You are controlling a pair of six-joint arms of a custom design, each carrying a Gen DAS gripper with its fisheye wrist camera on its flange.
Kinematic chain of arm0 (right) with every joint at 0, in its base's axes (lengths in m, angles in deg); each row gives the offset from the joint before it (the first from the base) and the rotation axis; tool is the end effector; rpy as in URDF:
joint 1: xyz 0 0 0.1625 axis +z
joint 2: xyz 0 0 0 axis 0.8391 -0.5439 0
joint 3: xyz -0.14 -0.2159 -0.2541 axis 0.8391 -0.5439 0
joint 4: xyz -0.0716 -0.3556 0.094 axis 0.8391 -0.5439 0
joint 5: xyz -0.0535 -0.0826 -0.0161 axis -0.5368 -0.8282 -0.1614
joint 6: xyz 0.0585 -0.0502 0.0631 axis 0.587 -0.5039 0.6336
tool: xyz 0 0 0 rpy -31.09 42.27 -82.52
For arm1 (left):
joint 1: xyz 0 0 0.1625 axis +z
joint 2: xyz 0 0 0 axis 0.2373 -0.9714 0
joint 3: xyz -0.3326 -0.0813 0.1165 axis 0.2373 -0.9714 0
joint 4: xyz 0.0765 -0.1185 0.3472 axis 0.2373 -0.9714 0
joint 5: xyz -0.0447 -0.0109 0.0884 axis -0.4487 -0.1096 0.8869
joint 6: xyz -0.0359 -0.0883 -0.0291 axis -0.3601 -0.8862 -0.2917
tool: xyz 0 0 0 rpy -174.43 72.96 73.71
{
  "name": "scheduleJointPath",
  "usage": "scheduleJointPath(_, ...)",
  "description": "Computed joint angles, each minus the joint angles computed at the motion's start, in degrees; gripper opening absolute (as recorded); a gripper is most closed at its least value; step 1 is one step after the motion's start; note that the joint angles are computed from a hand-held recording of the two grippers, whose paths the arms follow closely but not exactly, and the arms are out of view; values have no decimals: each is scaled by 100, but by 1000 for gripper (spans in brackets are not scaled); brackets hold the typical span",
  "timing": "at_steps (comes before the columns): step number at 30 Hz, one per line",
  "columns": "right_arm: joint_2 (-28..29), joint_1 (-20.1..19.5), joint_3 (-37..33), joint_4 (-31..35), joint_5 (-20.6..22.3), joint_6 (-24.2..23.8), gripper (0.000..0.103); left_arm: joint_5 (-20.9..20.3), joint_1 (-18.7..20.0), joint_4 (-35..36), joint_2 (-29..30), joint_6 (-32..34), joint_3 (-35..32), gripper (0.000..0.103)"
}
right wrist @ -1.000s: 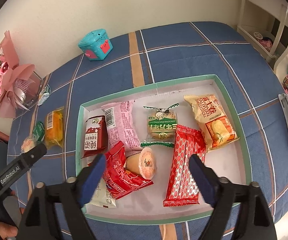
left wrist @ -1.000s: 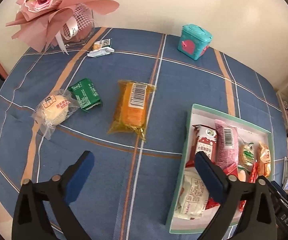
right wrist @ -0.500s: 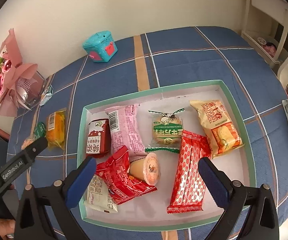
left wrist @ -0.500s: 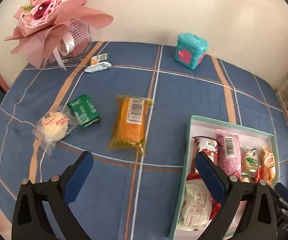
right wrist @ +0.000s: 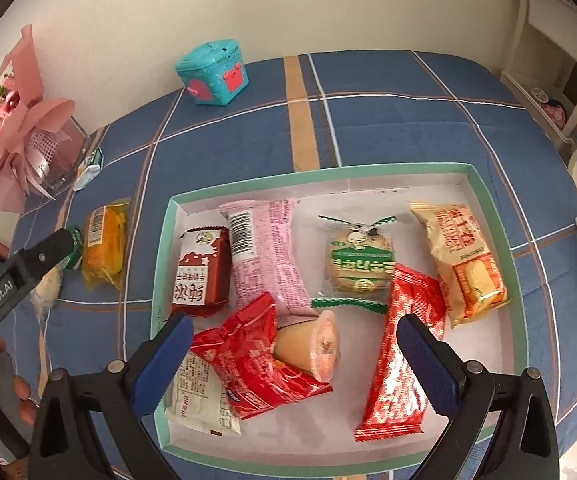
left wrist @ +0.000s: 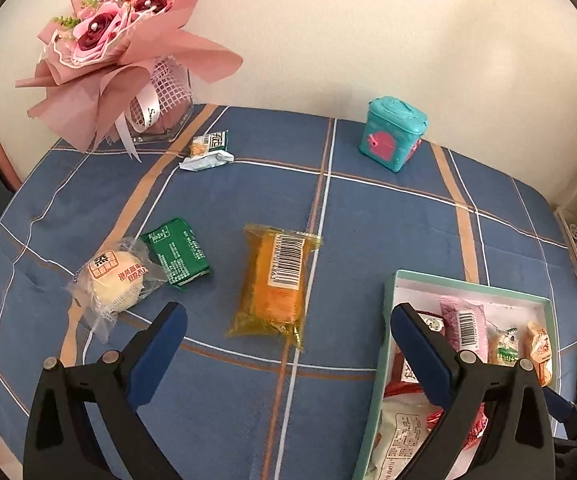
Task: Organize snacks
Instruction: 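Move both open tools back over the loose snacks beside the tray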
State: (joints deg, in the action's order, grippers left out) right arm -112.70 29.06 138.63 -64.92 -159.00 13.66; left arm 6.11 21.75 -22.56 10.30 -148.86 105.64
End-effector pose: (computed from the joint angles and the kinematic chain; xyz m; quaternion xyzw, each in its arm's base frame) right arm 0.0434 -0.6137 0.4087 0.1324 -0.9285 0.1720 0.3012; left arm -0.4831 -0.6105 0.0078 -0.0820 0.8528 -0.3420 0.3860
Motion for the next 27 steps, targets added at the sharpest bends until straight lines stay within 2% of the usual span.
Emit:
scheduleJointPath(8, 112, 207, 196, -254, -54, -38, 103, 51, 28, -269, -413, 158, 668, 102)
scheduleJointPath(12, 166, 339, 325, -368, 28, -79, 103, -58, 75, -1130, -952, 387, 1607, 102)
scheduleJointPath(18, 250, 527, 568, -425, 101, -115, 103, -80, 126, -1288, -1686, -299, 2639, 102)
scheduleJointPath(24, 329, 651, 701, -460, 208, -140, 103, 65, 145, -686, -2217, -1076, 3243, 102)
scheduleJointPath(27, 351, 704, 738, -462, 342, -116, 103, 137, 144, -706, -2526, -1343, 3660, 102)
